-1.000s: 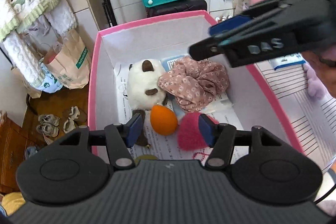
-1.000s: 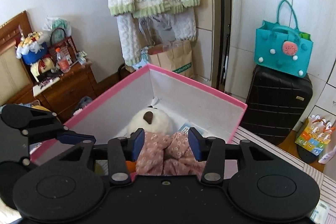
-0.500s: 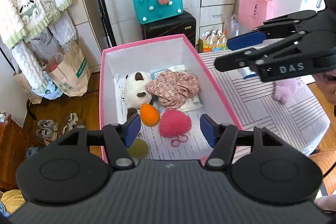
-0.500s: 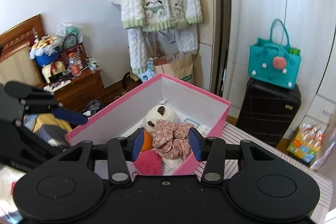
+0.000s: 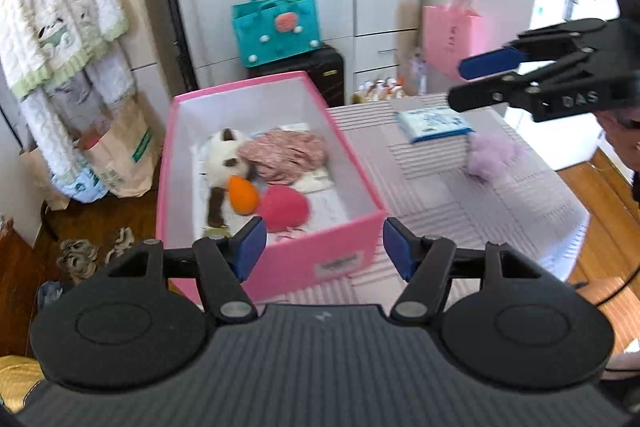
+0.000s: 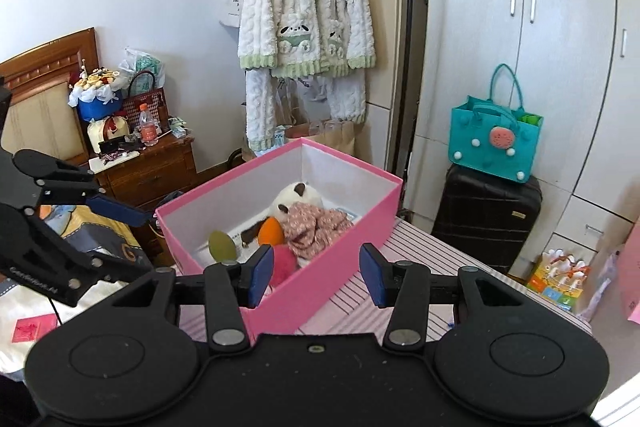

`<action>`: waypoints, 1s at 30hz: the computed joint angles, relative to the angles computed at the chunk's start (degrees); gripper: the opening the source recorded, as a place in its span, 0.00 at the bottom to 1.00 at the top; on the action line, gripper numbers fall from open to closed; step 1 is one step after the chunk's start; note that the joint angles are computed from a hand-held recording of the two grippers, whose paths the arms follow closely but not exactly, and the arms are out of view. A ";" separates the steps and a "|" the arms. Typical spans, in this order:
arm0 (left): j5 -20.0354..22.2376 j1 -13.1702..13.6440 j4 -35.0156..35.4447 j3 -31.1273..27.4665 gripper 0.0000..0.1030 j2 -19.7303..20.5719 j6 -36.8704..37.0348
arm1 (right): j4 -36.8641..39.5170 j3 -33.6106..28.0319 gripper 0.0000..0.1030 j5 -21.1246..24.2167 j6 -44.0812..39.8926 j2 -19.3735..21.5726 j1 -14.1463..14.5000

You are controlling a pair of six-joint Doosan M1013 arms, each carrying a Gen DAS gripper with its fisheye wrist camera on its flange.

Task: Organize soft objects
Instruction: 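Withdraw both grippers from the box toward the lilac plush on the table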

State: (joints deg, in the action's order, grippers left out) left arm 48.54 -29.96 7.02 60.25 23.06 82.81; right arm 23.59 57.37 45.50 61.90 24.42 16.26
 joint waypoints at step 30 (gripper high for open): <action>-12.70 -6.13 -3.30 3.04 0.69 3.07 2.47 | 5.10 25.11 0.74 -15.70 -4.56 -11.23 -6.07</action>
